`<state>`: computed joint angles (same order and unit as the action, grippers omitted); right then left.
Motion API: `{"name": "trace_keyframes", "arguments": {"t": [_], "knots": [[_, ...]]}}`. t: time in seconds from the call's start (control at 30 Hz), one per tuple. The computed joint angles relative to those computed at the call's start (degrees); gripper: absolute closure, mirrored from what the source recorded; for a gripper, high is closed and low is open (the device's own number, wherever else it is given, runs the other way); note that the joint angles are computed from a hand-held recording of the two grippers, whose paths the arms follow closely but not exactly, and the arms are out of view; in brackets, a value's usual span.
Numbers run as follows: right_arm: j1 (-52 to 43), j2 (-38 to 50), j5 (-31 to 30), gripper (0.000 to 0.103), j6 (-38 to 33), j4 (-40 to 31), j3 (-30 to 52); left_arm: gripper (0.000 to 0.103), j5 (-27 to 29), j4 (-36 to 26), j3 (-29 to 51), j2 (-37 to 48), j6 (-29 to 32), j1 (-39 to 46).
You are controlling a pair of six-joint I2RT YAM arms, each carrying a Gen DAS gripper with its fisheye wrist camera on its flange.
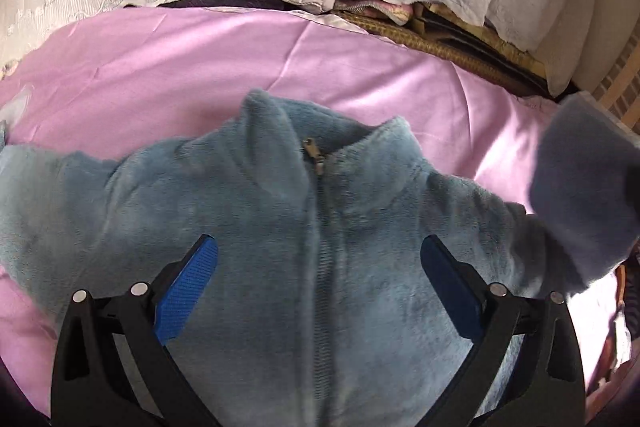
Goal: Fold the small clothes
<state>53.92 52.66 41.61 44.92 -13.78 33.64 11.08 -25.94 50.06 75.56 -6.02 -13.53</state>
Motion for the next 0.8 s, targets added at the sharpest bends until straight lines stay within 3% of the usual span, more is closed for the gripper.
{"name": "trace_keyframes", "arguments": {"t": [0.13, 0.3, 0.4, 0.53, 0.6, 0.67, 0.73, 0.8], "knots": [[-0.4, 19.5, -8.7, 0.095, -1.2, 8.4, 7.0, 0.004, 6.6, -0.5, -1.3, 0.2, 3.7, 10.6], [1.8, 37.1, -11.8, 0.095, -1.5, 7.4, 16.6, 0.005, 15.4, -0.8, -2.5, 4.0, 6.6, 18.0], [2.9, 39.0, -10.5, 0.095, -1.4, 7.2, 17.6, 0.005, 16.8, -1.1, -2.8, 3.4, 8.0, 17.7], [3.8, 37.2, -7.5, 0.094, -3.6, 8.6, 16.6, 0.005, 28.6, -6.1, -0.1, 6.1, 9.5, 21.0], [2.6, 36.5, -11.9, 0.092, -5.5, 11.2, 15.2, 0.005, 33.6, -8.7, 1.6, 8.4, 10.9, 22.3], [2.9, 37.5, -13.4, 0.092, -7.1, 11.4, 15.8, 0.005, 34.7, -9.8, 1.9, 9.5, 10.7, 22.4], [3.8, 37.6, -13.4, 0.085, -8.4, 10.1, 16.4, 0.005, 32.2, -9.6, 1.7, 9.5, 10.8, 21.1], [4.5, 35.1, -13.7, 0.062, -8.7, 10.7, 14.5, 0.005, 30.7, -9.9, 1.4, 9.1, 11.0, 20.3]]}}
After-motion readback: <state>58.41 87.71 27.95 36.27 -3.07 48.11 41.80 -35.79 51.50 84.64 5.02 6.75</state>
